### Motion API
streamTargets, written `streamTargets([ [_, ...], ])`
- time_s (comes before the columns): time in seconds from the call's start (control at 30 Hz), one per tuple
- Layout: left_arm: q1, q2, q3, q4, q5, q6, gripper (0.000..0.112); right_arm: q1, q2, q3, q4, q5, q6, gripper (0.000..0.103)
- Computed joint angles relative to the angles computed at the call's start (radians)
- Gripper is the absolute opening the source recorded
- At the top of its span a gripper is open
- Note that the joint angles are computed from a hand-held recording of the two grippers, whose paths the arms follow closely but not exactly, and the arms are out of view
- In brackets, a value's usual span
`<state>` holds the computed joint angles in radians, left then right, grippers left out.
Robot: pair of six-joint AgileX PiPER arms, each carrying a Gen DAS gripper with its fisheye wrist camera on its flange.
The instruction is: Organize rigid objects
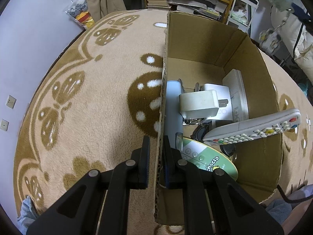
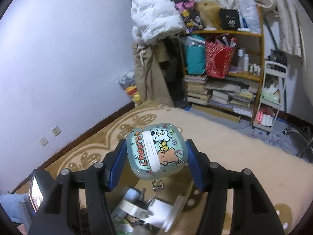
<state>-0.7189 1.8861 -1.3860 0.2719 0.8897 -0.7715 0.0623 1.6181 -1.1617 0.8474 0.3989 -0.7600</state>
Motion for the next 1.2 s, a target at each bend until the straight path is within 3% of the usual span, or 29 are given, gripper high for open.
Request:
streamTargets([
  [0.2,-0.002,-0.005,0.005,-0.007,-0.006,-0.005,0.012,0.053,0.066,-0.010,-0.247,-0.003,0.244,0.064],
  [0.33,-0.001,-0.010,0.009,-0.010,-0.010,-0.002,0.012,0.062,0.096,-0.002,-0.310,-0.001,0.303,0.064],
  [0.7,-0.009,-0.026,0.013,0.021,-0.021,-0.032,0.011,0.056,0.040,0.029,-0.327,-0.005,0.299,0.065],
  [0.83,-0.026,-0.023,0.006,0.054,-0.007,-0.054,0.012,0.050,0.005,0.050,-0.339,-0.006,0.318,0.077],
  [1.2,-0.060,-0.071,0.033,0.124,-0.023,-0.130,0.015,-0.038,-0.115,0.155,-0.282,0.019,0.302,0.091],
])
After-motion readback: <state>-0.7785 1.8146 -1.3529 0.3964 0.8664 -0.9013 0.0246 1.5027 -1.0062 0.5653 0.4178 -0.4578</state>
